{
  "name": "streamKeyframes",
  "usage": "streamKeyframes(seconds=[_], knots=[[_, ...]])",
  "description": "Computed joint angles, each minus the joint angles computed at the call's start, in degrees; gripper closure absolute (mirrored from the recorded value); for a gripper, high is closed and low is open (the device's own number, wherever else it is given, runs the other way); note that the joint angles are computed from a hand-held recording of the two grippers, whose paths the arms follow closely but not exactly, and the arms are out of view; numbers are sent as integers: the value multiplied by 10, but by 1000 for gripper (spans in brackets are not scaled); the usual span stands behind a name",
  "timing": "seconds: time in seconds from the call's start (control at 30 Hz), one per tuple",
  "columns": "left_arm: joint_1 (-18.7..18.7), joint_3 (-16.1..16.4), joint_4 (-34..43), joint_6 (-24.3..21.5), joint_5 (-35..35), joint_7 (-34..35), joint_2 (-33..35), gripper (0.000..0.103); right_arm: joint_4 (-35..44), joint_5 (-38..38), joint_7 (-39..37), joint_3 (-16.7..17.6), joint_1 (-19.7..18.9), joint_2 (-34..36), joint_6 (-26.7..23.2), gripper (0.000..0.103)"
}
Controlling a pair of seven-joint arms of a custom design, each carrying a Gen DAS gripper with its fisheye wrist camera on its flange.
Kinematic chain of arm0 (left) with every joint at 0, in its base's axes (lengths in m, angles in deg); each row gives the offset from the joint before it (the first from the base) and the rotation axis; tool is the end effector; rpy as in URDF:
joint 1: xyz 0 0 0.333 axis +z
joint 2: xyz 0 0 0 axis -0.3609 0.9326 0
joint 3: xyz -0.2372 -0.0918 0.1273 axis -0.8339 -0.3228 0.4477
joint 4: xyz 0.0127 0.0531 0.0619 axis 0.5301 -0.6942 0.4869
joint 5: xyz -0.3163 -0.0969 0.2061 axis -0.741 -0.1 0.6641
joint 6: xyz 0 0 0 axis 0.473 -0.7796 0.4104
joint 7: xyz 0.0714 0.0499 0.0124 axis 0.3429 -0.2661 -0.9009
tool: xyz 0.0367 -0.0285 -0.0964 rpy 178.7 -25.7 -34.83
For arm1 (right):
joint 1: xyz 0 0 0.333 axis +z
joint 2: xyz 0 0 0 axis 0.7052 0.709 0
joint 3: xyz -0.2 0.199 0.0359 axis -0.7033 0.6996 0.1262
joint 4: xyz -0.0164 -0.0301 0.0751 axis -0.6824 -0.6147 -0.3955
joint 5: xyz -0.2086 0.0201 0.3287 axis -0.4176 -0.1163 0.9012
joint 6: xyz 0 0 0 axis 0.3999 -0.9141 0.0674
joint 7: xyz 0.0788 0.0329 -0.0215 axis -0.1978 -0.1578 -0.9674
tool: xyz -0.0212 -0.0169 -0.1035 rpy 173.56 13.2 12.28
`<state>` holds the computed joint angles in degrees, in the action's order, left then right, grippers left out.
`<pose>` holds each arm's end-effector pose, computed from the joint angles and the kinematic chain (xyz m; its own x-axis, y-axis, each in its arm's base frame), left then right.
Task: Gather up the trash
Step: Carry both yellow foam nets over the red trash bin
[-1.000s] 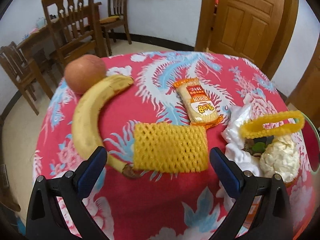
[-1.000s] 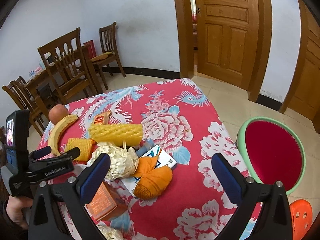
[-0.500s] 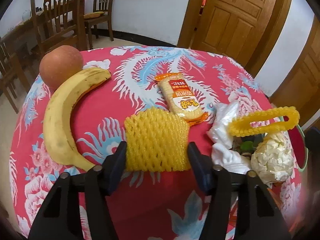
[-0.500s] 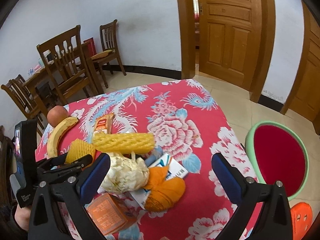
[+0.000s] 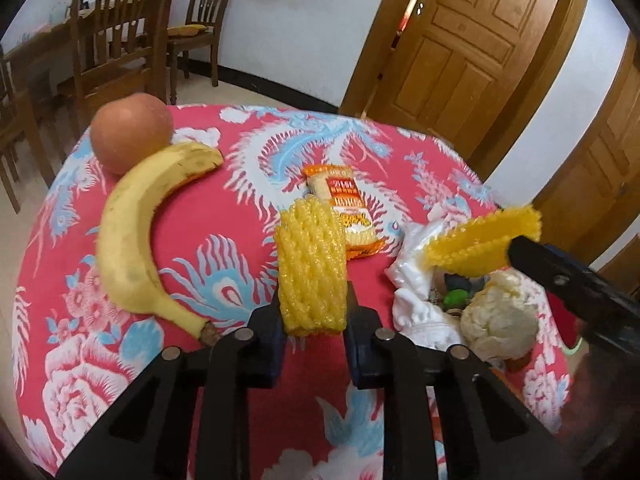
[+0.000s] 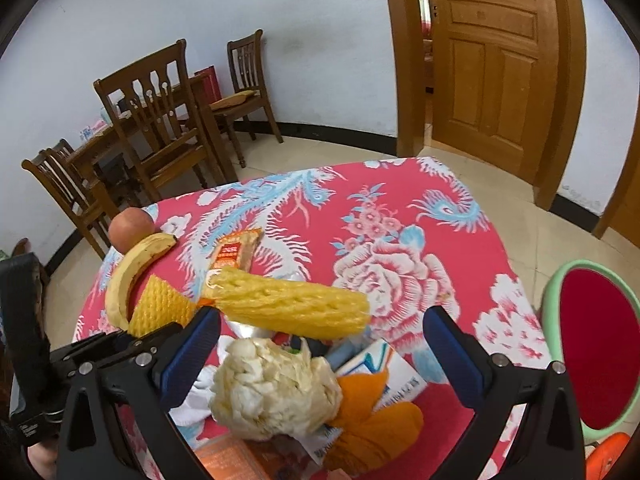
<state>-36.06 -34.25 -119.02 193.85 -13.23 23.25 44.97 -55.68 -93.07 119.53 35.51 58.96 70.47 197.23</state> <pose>0.4806 -0.1233 0.4876 -0.1165 -0.9517 0.2839 -0.7924 -0.0832 -0.6043 0.4755 0.2542 0.5238 0.0850 -0.9853 -0.1482 -0.7218 0.0417 -0.6909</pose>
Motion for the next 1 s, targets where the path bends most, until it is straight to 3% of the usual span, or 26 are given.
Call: streamKeyframes(seconds=[0.2,0.37,0.47,1.0], knots=[[4,-3,-18,3,17,-22,-36,79,8,68,-62,-22,24,20,15,34],[-9,4,-30,5,29,-30,-60,79,1,134,-114,-31,36,22,36,80],[-13,4,-35,8,37,-40,-70,79,-12,132,-114,-25,29,11,54,92],[-54,4,-34,0,68,-77,-113,79,-91,157,-128,2,-12,-108,90,95]])
